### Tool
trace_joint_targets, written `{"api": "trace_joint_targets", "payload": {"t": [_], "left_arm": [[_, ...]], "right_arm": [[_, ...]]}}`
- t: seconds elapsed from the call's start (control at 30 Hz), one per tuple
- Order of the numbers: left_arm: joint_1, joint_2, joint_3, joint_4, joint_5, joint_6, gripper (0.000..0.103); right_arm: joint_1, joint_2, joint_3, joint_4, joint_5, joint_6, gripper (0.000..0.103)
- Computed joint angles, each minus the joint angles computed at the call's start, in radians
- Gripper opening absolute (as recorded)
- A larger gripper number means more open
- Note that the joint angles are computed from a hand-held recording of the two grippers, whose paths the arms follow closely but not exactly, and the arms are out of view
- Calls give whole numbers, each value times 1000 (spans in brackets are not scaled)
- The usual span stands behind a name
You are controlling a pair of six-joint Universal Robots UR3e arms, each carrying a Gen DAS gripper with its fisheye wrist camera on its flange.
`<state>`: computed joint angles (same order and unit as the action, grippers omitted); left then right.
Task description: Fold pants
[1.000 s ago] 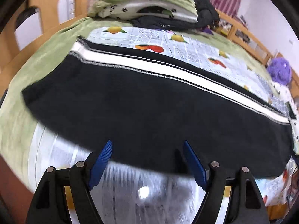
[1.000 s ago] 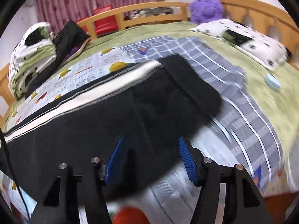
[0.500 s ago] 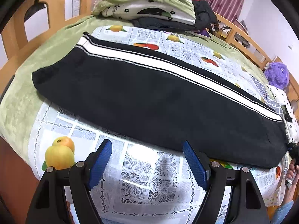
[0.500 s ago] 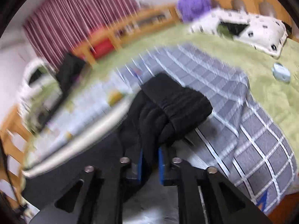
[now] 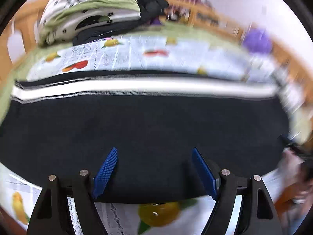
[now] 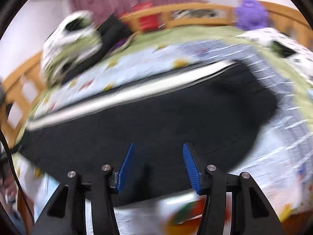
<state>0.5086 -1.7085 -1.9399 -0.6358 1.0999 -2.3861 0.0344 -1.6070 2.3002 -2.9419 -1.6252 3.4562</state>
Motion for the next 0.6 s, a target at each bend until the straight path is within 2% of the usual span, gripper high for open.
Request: {"api": "trace_joint_targets", "payload": {"t": [0.03,0.1,0.13,0.17,0.2,0.23,0.3,0.37,0.4,0.5,0.53,0.6], "left_arm": [[-21,-16,-33,71,46,5,80],[58,14,-164,212,-18,78,81],[84,23,-186,248,-15,86,83],[129,8,-203,328,0,88,84],[159,-9,-196,350,-6,91,85],[196,-37,-155,326,-17,97,88],[290,-130,16,162,-67,115,89],[333,-207,123,157,-57,89,89],[350,-243,166,167,-54,85,90],[409,-370,369,49,-77,120,94],[416,-381,382,51,-81,121,94],[430,-427,423,140,-55,79,94]], "right_arm": [[70,91,-40,5,-84,21,52],[191,202,-40,-127,-261,51,53],[204,200,-48,-103,-279,67,53],[183,172,-38,-82,-250,95,54],[153,149,-17,-91,-211,114,54],[150,146,-14,-93,-203,126,54],[176,166,-39,-73,-252,147,55],[264,232,-108,-31,-377,204,55],[270,248,-104,-60,-391,223,55],[231,260,-36,-195,-350,226,56],[240,243,-15,-199,-362,239,56],[265,277,-49,-183,-406,259,56]]}}
